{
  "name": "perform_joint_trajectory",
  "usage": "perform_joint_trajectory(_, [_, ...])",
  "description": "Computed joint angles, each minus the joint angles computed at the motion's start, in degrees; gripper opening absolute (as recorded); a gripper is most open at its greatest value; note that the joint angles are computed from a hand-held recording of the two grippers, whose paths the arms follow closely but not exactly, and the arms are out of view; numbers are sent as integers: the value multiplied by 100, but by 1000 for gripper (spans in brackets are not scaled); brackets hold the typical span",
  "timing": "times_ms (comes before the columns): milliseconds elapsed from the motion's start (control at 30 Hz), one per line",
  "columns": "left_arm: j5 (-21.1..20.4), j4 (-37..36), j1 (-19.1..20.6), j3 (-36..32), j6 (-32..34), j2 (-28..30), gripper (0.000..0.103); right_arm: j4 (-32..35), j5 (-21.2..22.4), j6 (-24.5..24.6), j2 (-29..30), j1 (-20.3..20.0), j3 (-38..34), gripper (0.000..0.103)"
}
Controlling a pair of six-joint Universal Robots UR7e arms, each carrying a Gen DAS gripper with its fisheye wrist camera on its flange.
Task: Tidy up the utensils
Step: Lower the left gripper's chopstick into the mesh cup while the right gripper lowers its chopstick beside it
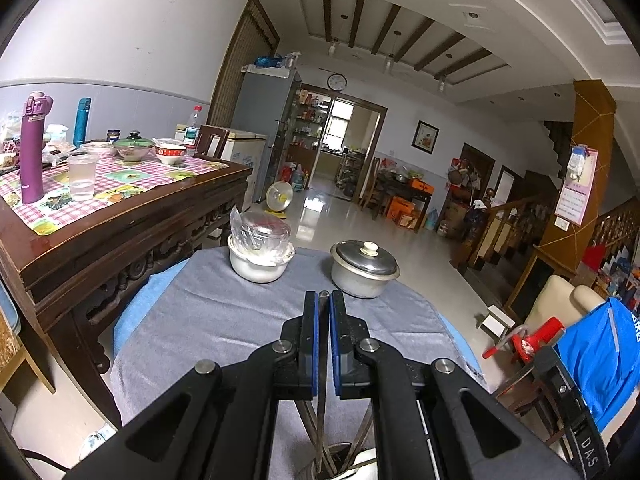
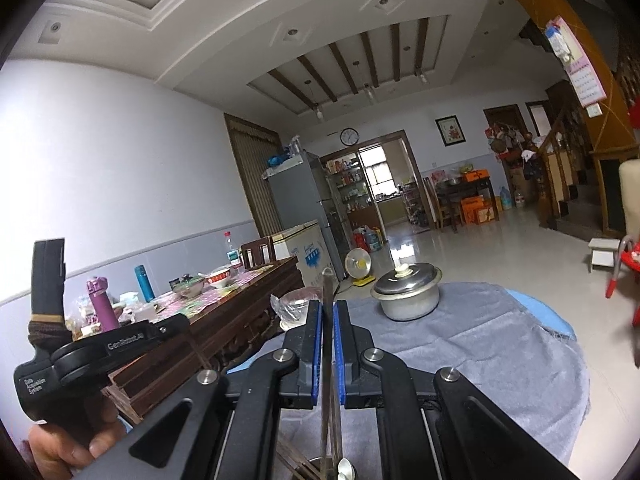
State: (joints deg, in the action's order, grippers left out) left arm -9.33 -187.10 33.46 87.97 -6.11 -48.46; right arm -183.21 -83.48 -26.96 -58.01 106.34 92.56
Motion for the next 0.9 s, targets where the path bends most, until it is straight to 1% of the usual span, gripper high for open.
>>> perform_joint_trajectory(267, [52,70,-9,30,-63,5,5,170,-183,-183,63,56,13,7])
perform_joint_trajectory(467, [18,824,41,183,-778,-160,5,316,-315,-177,136,42,-56,7])
perform_joint_trajectory(900, [-73,1842,19,377,-1696,-352,5,564,-520,-229,145,85,-57,7])
